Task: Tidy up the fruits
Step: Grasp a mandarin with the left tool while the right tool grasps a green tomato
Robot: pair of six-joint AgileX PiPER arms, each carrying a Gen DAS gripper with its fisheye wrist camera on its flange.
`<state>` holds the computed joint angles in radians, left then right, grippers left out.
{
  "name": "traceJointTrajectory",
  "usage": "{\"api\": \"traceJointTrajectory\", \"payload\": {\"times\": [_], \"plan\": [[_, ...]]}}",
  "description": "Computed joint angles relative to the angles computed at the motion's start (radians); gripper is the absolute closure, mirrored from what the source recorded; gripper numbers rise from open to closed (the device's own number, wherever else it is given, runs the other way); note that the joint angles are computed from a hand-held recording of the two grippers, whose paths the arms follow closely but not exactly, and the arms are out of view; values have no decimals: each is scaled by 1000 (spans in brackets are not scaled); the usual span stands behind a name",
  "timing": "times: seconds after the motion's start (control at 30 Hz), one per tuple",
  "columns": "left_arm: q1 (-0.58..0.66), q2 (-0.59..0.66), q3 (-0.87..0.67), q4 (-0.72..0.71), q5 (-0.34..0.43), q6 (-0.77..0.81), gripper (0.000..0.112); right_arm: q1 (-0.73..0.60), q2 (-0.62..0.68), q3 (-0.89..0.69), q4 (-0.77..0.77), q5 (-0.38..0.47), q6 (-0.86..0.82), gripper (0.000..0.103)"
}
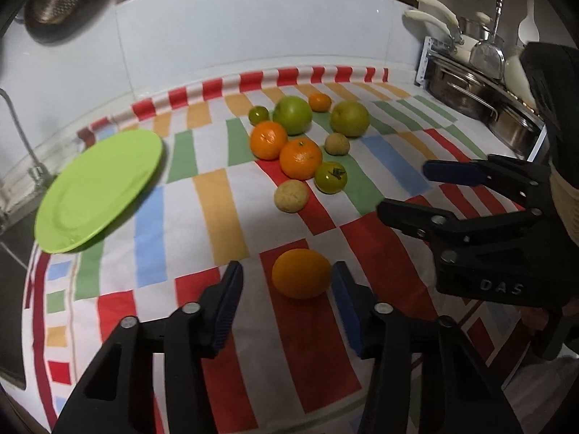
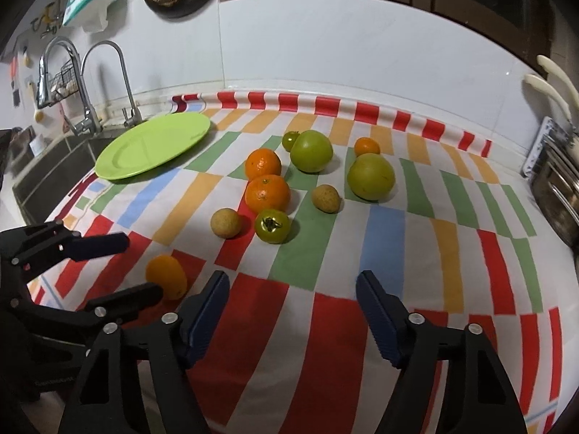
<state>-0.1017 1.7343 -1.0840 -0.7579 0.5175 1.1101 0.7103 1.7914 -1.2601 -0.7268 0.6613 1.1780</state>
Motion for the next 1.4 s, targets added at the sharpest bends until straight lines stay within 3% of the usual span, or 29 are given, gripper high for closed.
{"api": "traceJointTrajectory", "payload": {"times": [0.27, 0.5, 1.0, 1.17, 1.4], "plan": [[2, 54, -69, -8, 95, 29, 75, -78, 75, -74, 147, -74, -199, 42], [1, 74, -101, 4, 125, 3, 76, -118, 128, -132, 247, -101, -328, 47], [11, 140, -231, 62, 64, -175, 76, -164, 215, -250, 376, -94, -466, 60], [9, 144, -233, 72, 54, -199, 76, -172, 232, -269, 416, -94, -510, 72], [21, 124, -216, 50, 38, -198, 76, -161, 202, -237, 388, -103, -450, 72]]}}
